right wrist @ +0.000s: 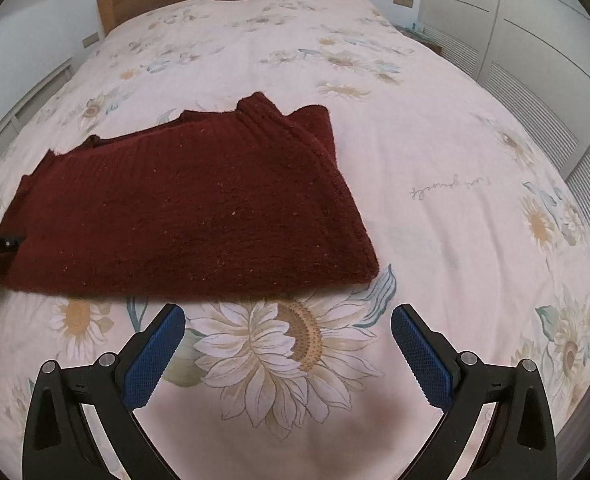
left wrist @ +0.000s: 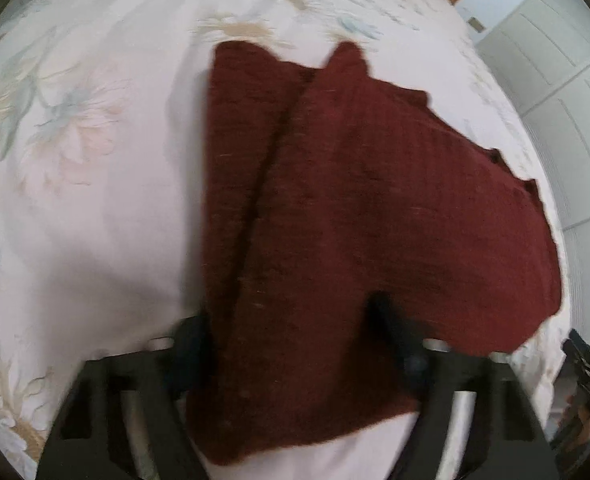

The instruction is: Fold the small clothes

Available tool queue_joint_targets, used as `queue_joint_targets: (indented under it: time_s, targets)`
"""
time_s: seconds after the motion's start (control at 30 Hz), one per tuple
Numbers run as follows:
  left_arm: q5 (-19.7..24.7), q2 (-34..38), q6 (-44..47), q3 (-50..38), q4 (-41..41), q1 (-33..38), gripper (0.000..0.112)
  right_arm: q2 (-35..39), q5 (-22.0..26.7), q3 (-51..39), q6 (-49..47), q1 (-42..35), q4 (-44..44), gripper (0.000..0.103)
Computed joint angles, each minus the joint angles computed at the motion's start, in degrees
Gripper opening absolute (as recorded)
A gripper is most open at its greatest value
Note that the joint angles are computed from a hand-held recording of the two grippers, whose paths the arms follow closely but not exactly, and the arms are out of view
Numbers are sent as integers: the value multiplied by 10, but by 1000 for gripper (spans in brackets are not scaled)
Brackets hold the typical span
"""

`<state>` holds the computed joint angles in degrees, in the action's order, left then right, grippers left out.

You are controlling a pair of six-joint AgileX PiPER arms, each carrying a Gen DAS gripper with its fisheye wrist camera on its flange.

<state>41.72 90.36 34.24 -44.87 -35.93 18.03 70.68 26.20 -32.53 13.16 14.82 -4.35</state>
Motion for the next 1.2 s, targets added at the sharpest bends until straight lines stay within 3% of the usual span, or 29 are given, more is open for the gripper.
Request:
queue_joint_targets:
  time_s: [0.03, 0.13, 0.27, 0.4, 0.53, 0.63, 0.83, 0.97, 1.1, 1.2]
  targets:
    - [9, 4, 4, -6, -6, -5, 40, -2, -1, 1, -6, -4, 6, 103]
    - [43, 5, -34, -28, 13, -18, 26, -8, -1, 1, -35, -21, 34, 103]
    - [59, -40, -114, -47, 83, -62, 23, -11, 5, -5, -89, -52, 72, 103]
    - [119, -89, -168, -88, 107, -80, 23, -20, 12, -11, -175, -100, 136, 103]
    - [189, -98, -228, -175, 92, -129, 22, -27, 25, -21, -297, -168, 233, 103]
    - [221, -83, -290, -260, 118, -205, 21, -32, 46, -34, -378, -222, 297, 103]
    - [255, 31, -412, -476, 182, -382, 20, -42, 90, -62, -485, -311, 366, 103]
    - [275, 171, -489, -639, 250, -506, 20, -46, 112, -64, -517, -355, 375, 103]
    - [273, 275, -542, -714, 277, -564, 20, -42, 135, -53, -562, -406, 391, 103]
    - [259, 314, -586, -704, 316, -598, 20, -36, 142, -44, -587, -435, 389, 103]
